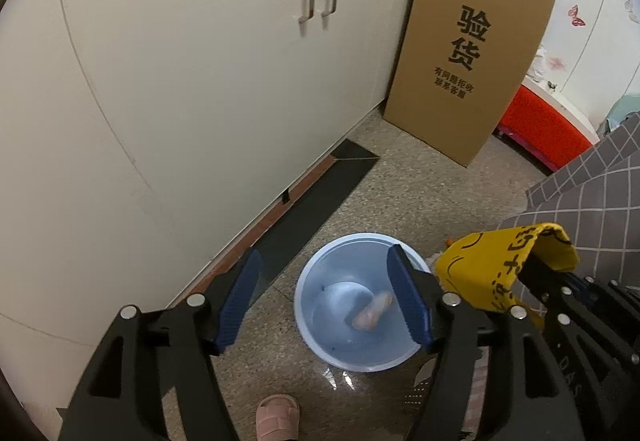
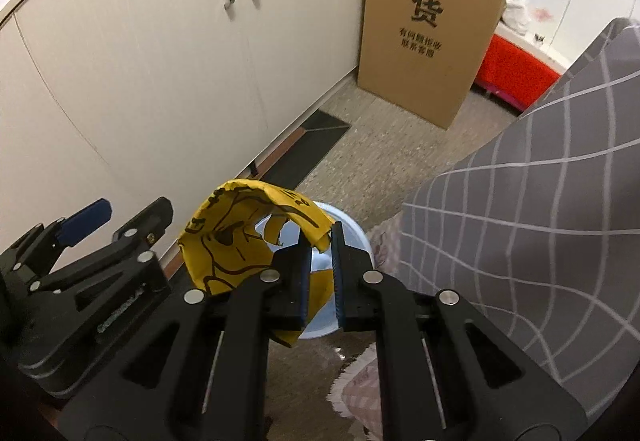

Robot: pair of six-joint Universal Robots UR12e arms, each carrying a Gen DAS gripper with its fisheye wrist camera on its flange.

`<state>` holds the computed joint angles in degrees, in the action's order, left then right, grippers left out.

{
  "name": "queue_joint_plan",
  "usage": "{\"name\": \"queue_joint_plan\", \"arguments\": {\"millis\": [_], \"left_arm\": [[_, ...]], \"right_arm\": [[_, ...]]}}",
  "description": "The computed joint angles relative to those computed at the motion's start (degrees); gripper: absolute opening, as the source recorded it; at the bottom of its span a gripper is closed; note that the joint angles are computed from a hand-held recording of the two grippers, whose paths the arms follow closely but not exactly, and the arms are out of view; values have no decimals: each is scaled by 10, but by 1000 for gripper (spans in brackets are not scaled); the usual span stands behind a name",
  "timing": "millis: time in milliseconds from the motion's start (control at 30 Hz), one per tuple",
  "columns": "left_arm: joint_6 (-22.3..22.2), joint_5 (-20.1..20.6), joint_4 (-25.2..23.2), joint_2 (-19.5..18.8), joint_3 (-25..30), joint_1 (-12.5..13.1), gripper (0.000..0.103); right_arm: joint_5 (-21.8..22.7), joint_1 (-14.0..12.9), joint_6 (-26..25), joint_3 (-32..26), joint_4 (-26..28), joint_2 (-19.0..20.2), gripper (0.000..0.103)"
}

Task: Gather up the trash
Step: 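Open the left tool over the wastebasket while the right tool releases the yellow packet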

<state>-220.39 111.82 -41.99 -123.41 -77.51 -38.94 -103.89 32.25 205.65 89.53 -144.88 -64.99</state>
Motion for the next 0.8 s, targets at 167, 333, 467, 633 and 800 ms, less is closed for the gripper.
{"name": "queue_joint_plan", "arguments": {"millis": [167,333,467,633,800], "left_arm": [[-11,10,-3,7,-9,3,67],[-22,27,-8,14,-14,3,71],[-27,38,-8,23,-19,2,73],[-25,65,-4,34,-18,-8,74],[-28,99,10,54,-22,-23,75]], "right_arm": [[11,-2,-6,-11,-1,11,10],[16,-4,-8,-21,-6,22,67],[2,-1,-8,-21,-8,18,67],[-18,6,-10,-10,-25,-5,67],[-29,16,-9,4,-56,-38,67]]}}
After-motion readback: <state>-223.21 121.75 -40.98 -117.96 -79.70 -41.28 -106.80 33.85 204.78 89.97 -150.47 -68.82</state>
